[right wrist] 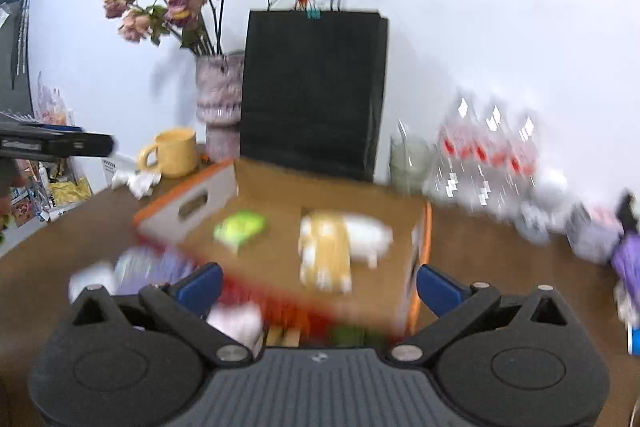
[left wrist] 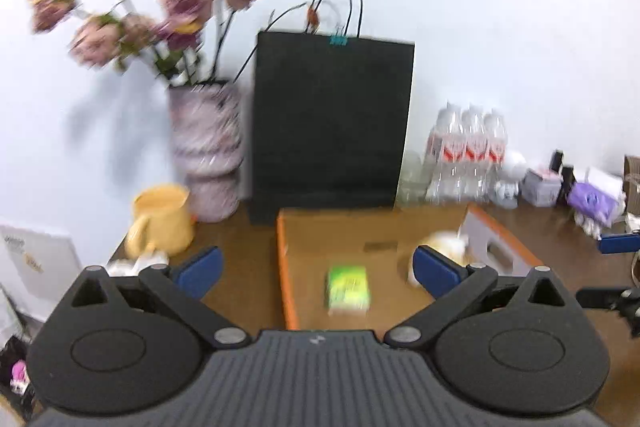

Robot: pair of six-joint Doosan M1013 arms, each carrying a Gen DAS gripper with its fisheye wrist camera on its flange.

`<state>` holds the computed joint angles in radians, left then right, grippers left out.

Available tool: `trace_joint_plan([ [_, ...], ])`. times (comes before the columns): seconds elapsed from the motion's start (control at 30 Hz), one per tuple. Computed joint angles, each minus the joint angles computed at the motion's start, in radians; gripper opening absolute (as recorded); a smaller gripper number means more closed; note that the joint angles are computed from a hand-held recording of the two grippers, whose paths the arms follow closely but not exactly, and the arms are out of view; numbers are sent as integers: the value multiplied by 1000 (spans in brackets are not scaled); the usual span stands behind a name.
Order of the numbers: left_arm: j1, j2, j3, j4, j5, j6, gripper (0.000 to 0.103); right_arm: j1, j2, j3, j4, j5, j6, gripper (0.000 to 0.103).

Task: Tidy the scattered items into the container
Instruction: 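Carry the green tissue pack with the left tool while the right tool carries the plush toy into the box, then grasp the white wipe tub with the left tool while the right tool grasps the blue soap bar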

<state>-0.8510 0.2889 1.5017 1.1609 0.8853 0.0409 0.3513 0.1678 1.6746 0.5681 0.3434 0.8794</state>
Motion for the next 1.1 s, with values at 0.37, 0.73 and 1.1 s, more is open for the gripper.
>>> trace_joint_plan([
  [0.37, -56, -5, 122, -132, -21, -34, 103, 26, -27, 147, -240, -74, 362, 103],
  [0.73, -48, 31, 94, -162, 20, 51, 103, 27, 6, 121, -368, -70, 482, 103],
  [1.1, -31, 70, 56, -189, 46, 86, 102, 42, 75, 45, -523, -41, 591, 101],
])
